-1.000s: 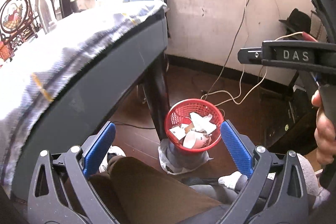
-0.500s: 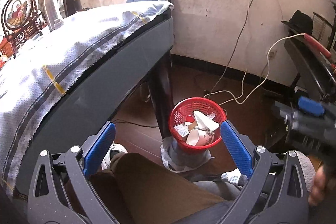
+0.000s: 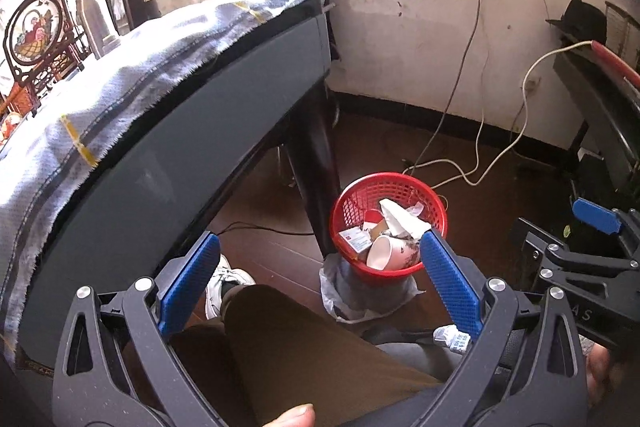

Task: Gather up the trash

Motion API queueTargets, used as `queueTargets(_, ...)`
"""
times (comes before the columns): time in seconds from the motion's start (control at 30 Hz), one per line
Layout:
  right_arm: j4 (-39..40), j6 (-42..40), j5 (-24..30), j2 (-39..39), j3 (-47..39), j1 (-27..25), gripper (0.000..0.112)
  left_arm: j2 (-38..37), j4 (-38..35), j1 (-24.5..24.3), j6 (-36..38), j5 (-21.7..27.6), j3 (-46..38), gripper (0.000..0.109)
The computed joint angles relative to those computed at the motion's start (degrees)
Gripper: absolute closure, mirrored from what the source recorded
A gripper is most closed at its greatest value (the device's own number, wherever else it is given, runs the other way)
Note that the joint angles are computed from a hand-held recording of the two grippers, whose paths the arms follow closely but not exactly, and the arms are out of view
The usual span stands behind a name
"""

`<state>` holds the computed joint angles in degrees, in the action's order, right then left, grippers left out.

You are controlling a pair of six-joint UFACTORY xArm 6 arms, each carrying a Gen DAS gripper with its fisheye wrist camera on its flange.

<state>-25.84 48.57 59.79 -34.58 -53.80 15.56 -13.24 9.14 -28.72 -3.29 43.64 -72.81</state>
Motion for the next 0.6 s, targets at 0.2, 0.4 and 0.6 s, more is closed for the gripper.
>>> queueTargets(0.2, 1.83, -0.9, -0.05, 0.53, -0.15, -0.88, 0.026, 0.83, -1.25, 0.09, 0.39, 1.2, -0.83, 0.012)
queueTargets(0.4, 3.21, -1.45, -0.15, 0.77, -0.24, -1.45, 0.026, 0.95, -1.38, -0.01, 0.66, 1.72, -1.12, 0.012)
queueTargets(0.6, 2.88, -1.26, -0.08, 0.78, -0.36, -1.03, 0.026, 1.03, -1.75, 0.12, 0.87, 2.06, -1.33, 0.012)
